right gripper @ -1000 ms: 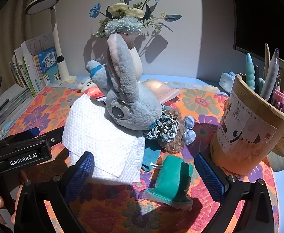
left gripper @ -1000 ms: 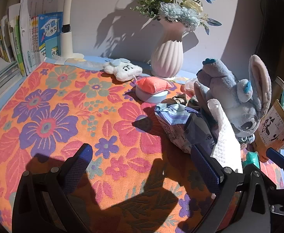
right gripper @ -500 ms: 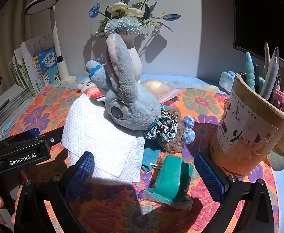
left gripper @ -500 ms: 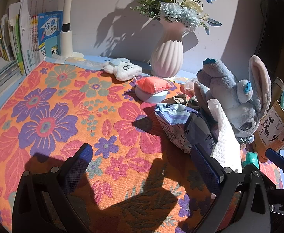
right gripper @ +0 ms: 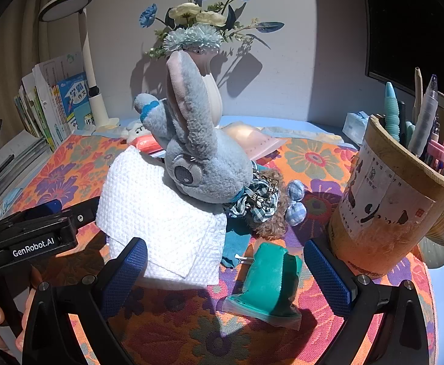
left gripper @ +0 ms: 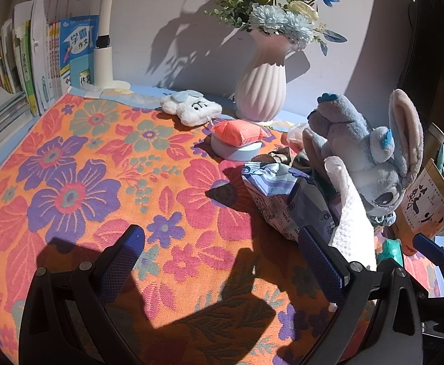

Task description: Organize soft objects

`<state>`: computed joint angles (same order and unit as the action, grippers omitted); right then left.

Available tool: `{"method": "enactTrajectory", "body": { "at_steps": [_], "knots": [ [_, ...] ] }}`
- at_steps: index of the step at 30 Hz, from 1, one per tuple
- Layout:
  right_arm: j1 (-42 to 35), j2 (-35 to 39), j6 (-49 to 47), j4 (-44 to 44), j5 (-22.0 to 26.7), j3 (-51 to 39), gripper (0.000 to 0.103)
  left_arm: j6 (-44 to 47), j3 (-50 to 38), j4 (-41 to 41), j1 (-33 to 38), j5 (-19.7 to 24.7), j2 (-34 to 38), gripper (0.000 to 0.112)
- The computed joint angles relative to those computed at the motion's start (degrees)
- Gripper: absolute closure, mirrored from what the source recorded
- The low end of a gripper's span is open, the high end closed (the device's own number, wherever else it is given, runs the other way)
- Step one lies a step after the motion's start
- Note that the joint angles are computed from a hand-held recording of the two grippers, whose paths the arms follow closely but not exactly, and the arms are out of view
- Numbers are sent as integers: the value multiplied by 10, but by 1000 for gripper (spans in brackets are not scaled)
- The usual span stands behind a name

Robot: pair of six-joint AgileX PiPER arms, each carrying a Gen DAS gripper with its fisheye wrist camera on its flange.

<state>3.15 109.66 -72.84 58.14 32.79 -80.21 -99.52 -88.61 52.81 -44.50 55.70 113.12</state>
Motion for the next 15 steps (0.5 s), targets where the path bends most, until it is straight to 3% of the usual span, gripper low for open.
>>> {"method": "enactTrajectory", "body": {
  "at_steps": [15],
  "knots": [
    [-6, -2, -14, 23, 1, 4, 0, -9, 6, -13, 5, -3, -10, 11]
  ]
}}
